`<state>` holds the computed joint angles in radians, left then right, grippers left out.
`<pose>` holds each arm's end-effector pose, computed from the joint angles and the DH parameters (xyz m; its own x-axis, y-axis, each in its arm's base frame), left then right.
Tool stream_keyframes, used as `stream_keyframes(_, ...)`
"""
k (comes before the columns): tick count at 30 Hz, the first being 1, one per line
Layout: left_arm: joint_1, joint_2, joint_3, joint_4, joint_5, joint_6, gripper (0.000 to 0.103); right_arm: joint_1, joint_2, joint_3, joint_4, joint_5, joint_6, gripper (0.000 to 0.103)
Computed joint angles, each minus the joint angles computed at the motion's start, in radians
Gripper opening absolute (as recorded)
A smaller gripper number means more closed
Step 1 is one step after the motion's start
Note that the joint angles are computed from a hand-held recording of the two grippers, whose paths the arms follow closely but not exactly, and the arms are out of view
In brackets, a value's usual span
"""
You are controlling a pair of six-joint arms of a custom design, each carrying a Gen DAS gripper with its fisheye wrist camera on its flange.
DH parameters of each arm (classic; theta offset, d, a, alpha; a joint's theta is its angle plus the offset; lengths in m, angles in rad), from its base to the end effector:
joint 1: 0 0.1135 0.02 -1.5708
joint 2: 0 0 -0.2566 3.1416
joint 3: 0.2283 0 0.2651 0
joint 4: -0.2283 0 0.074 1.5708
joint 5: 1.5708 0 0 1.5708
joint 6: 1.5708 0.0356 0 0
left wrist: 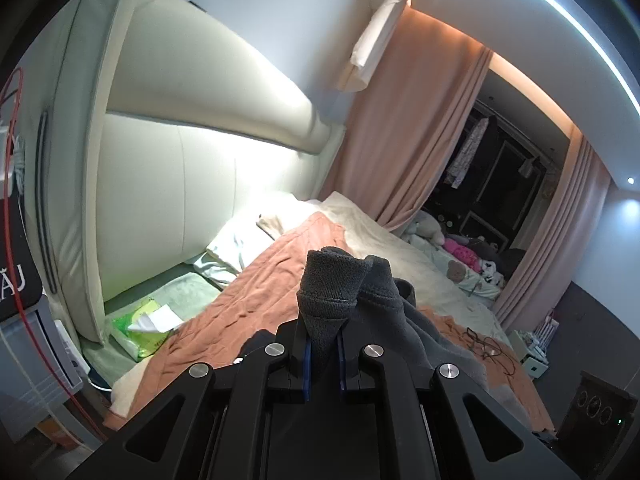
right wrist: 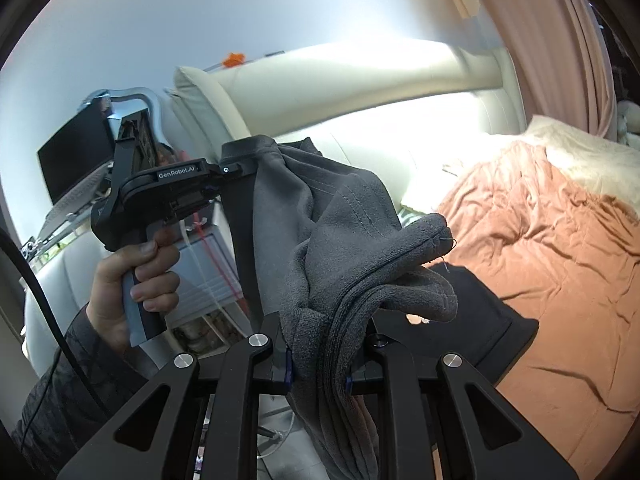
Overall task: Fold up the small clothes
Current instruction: 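Lift the shirt with both grippers and carry it across the bed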
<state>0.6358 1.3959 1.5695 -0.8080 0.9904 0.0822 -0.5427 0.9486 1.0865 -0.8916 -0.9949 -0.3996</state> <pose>0.2548 0.1510 0.4145 -0.4575 -0.2817 -0.8434 0.2547 0.8672 -0.4278 0.1748 -0.0705 0.3530 -0.4455 0.0213 -0.8950 -0.4513 0.8581 0.2451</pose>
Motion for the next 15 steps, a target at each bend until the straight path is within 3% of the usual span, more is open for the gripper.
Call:
stream_keyframes(7,-0.158,0.095,-0.06,0.2,-0.191,-0.124,0.009,-0.01,0.222,0.06,0.104,0.085,0.002,0.013)
stream_keyframes(15,-0.369,0.283,0.01,0.31,-0.417,-0.192,0.009,-0.072,0.489,0.238,0.095,0.088,-0.041,0.014)
